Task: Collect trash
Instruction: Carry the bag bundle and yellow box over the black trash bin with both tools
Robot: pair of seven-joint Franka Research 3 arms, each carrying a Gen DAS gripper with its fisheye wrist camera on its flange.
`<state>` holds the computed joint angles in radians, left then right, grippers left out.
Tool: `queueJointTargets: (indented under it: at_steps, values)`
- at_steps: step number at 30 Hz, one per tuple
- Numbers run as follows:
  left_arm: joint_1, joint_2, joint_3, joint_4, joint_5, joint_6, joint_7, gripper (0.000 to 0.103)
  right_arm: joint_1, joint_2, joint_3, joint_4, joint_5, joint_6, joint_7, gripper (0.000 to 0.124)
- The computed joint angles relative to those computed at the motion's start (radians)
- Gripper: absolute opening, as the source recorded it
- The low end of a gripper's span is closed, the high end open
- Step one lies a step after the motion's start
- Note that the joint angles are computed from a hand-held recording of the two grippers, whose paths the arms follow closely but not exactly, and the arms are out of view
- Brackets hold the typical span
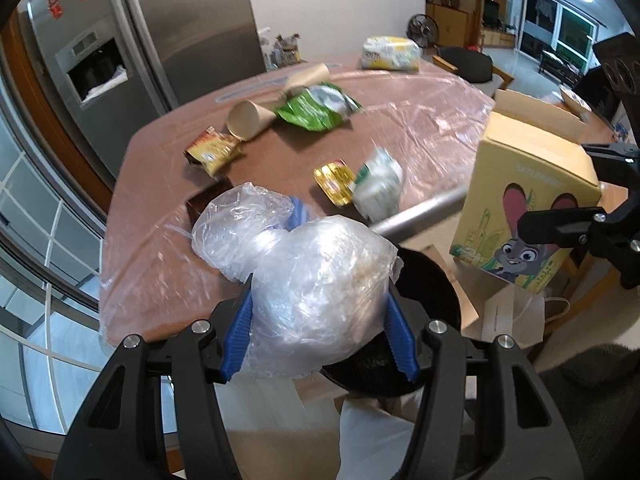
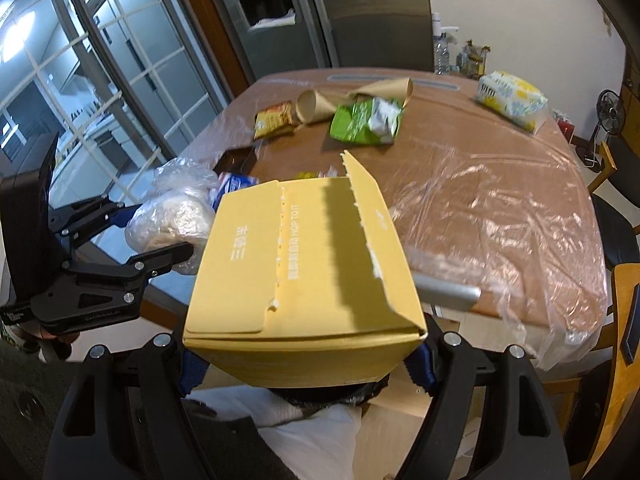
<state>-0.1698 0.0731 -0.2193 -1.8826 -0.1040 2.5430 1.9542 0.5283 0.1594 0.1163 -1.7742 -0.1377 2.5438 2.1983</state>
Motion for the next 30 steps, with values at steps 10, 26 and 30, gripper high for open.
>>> queueJointTargets:
  at_steps: [10,26,30]
  values:
    - [0.0,0.018,-0.011,-0.022,-0.088,-0.12,0.146,0.059,0.0,0.056,0.015,-0.014,0.12,-0.042,-0.09,0.076]
    - [0.014,0.183,-0.041,0.059,-0.097,-0.196,0.166,0.059,0.008,0.18,-0.016,0.02,0.163,-0.064,-0.083,0.076]
    - [0.017,0.219,-0.048,0.076,-0.076,-0.197,0.157,0.059,0.016,0.225,-0.029,0.05,0.152,-0.085,-0.072,0.076]
